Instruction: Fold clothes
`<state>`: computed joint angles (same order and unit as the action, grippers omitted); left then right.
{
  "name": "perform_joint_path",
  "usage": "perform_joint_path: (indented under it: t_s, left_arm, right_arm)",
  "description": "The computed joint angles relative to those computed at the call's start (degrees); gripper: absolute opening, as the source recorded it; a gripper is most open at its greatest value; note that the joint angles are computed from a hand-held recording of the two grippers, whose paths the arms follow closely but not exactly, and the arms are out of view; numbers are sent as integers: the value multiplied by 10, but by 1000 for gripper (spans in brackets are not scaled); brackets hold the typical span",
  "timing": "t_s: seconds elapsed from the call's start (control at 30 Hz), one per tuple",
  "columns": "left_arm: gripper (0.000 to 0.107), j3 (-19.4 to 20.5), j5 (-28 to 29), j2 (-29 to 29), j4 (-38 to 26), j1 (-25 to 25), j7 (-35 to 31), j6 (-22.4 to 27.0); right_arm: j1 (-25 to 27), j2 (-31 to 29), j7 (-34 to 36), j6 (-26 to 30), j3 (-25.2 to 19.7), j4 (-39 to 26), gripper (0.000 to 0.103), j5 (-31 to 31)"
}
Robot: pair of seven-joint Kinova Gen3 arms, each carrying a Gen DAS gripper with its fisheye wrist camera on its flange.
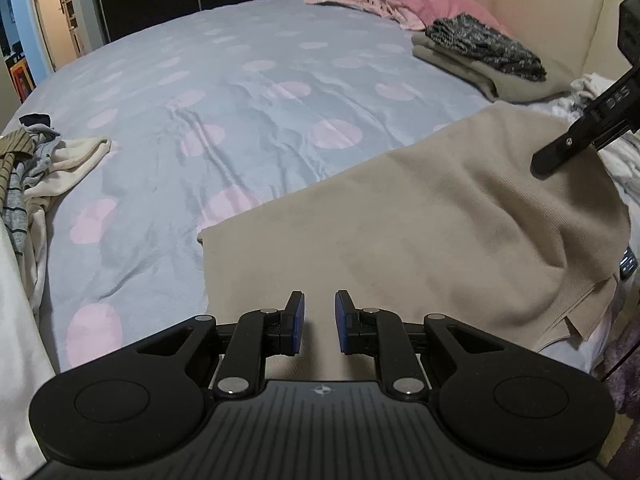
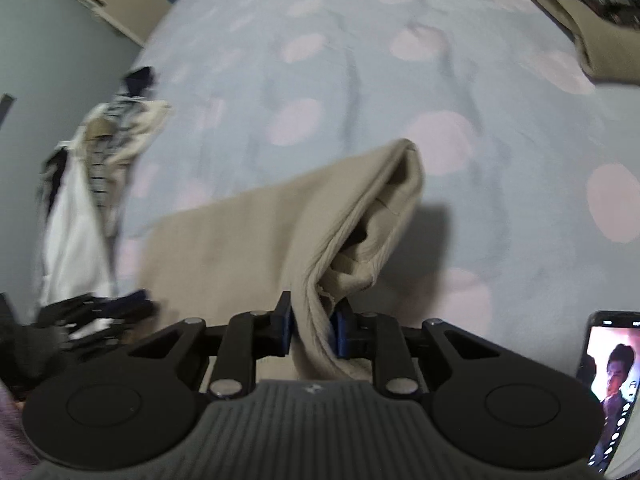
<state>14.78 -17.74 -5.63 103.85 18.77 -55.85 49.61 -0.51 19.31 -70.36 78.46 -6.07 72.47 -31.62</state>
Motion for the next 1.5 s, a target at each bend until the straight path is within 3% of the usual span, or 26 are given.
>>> perform_joint_path:
  t_s: [0.3, 0.57, 0.97, 1.13, 1.37, 1.5]
  left_arm:
    - [14, -4, 38, -45, 26, -15, -32, -45]
    - [14, 15, 13, -64, 27, -47, -12, -14]
    - [14, -3, 34, -106, 46, -97, -5, 10]
    - [14, -10, 53, -117, 50, -103, -22, 2]
    - [16, -18, 93, -142, 57, -111, -37, -21]
    - [20, -11, 108, -150, 65, -113, -47, -38]
  right_arm:
    - [-31, -36, 12, 23, -25, -13, 23, -64]
    - [-125, -22, -28, -3, -43, -25, 23, -23]
    - [-221, 53, -123, -60, -58, -29, 27, 47]
    - [-217, 64, -121, -71, -71, -34, 45, 37]
    - [-176, 12, -60, -115, -75, 0, 53, -5]
    - [-178, -43, -29, -182, -56, 56, 51, 37]
